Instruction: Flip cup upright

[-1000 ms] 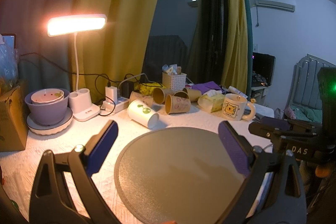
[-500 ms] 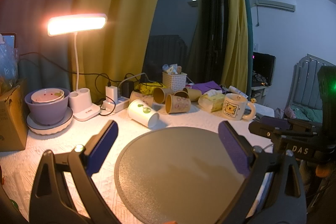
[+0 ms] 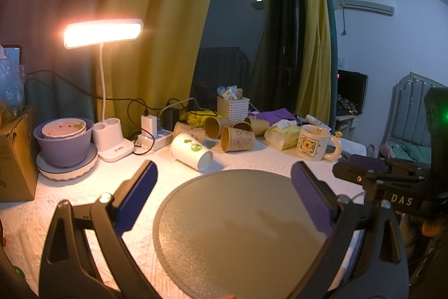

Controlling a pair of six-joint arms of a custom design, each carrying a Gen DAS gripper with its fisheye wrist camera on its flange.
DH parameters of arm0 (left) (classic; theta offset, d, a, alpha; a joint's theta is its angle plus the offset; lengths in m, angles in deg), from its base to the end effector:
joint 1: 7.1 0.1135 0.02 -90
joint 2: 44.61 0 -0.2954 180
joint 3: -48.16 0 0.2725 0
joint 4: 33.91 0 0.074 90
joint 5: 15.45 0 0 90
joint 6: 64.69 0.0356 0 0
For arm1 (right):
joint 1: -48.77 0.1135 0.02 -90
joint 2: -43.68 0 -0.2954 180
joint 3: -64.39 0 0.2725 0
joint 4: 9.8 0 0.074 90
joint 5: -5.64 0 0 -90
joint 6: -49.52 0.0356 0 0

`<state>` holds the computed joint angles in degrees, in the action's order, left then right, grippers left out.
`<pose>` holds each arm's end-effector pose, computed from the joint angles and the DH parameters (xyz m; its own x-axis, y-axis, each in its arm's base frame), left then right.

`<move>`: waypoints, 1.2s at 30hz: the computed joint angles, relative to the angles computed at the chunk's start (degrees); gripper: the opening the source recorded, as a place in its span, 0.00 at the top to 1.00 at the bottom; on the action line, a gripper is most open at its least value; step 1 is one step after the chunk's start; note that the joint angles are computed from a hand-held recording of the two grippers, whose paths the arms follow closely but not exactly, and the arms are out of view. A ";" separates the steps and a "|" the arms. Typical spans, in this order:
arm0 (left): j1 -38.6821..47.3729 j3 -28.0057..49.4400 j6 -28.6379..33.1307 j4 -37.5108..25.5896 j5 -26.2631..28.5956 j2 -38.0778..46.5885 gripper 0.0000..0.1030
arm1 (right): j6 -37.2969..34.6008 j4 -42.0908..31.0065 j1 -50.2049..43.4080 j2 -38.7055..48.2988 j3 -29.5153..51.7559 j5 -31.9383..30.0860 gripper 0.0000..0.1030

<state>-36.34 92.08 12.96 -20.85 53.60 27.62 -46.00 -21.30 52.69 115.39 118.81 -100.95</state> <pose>0.2446 -0.1224 0.2374 -0.2574 -0.0848 -0.9626 0.1025 0.9881 -0.1145 0.2809 0.0294 0.2609 -0.4479 -0.1231 -0.8856 -0.3599 0.9315 0.0526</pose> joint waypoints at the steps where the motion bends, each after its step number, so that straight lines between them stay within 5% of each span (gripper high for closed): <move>1: -0.02 0.01 -0.01 0.01 -0.03 0.03 0.06 | -0.03 0.01 -0.02 0.05 0.03 -0.02 0.52; 36: 0.54 0.37 0.09 -0.28 0.22 0.69 0.06 | -0.05 0.34 0.31 1.43 0.44 -0.91 0.52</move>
